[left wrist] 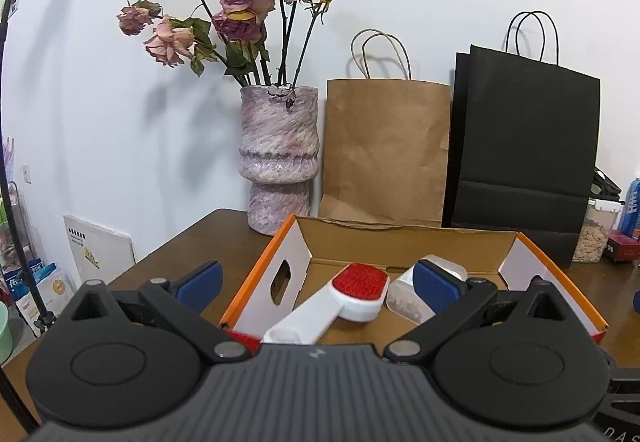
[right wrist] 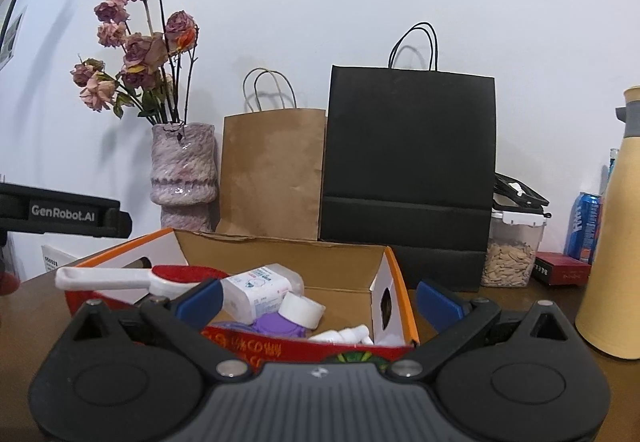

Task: Organize rigid objects
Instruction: 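Withdraw both open tools from the box toward the table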

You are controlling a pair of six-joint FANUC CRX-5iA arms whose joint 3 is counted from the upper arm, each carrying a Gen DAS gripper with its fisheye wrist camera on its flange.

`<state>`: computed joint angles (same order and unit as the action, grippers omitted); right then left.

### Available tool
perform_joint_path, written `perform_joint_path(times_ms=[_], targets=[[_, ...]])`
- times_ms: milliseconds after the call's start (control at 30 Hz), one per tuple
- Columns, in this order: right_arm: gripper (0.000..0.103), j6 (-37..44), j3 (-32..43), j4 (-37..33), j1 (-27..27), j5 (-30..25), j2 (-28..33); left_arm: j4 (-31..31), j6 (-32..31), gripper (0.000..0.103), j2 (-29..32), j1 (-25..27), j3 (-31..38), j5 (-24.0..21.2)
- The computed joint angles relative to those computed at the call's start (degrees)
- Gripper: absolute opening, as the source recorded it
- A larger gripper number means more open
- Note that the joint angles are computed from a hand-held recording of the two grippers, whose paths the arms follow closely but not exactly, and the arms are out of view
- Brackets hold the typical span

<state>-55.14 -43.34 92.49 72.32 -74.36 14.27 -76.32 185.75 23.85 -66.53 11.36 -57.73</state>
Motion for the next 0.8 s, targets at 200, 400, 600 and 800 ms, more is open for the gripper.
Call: perform_joint_path(times_ms=[200,400,600,800], targets=[[0.103,0.25,-0.36,-3.38,3.50,-0.63,-0.72,0.68,0.41,0.103,-1.70,-1.25,-2.23,-0.82],[0.103,1.31,0.00,-6.57,6.82,-0.62,-0.89,1.81,0.52,0.103,-2.92,-2.38,-4.19,-1.31],[0.103,2.29,0.03,-9.17,9.46,0.84,-1.32,2.57,0.65,0.103,-3.89,-3.52,-5.96,-1.66],[0.103,3.39,0.73,-12.67,11.77,1.51,-1.31,3.22,1.11,0.103,-4.76,-4.39,-7.84,-1.53]])
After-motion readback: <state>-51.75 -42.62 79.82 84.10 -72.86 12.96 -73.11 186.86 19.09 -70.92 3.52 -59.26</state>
